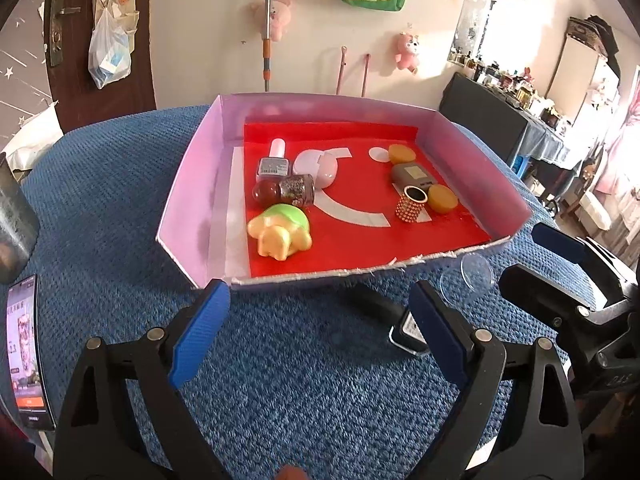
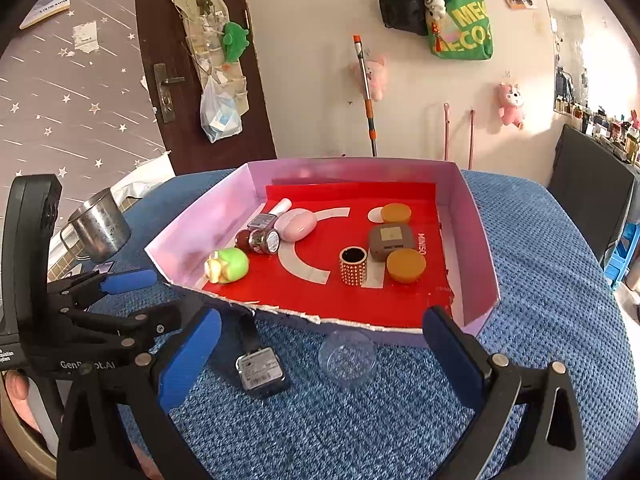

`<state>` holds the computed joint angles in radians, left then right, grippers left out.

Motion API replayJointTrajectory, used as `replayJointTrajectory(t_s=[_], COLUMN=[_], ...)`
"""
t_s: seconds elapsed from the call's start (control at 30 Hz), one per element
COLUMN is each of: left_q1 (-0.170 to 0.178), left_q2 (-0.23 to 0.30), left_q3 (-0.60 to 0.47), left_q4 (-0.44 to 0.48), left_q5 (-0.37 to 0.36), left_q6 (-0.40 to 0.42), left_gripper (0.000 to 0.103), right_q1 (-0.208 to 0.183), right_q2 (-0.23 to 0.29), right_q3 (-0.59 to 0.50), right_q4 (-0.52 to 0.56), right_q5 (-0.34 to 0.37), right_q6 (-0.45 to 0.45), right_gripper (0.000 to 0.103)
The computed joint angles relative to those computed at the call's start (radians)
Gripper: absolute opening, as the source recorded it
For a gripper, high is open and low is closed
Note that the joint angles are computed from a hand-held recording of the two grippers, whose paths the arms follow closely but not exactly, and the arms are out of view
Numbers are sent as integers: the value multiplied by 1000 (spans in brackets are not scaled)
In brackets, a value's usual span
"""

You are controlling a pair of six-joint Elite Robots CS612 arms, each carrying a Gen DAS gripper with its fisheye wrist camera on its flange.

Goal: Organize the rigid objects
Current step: 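Withdraw both open grippers from the box toward the nail polish and cup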

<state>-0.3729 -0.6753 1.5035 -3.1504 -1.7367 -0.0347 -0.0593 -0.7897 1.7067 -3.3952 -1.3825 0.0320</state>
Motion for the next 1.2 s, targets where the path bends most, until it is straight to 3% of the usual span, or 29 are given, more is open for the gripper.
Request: replayJointTrajectory(t_s=[0.67, 1.2], left_q1=[-18, -64], left_q2=[-10, 22], left_q3=[43, -3], left_q4=[41, 106], left_q5=[-3, 11], left_q6=[30, 30], left_gripper=[92, 92], right_q1=[-16, -51], right_q2=[-5, -2], right_q3=[61, 86], right_q4=[-14, -13], right_q5=[-3, -28], right_q6=[46, 115], right_gripper=[103, 103])
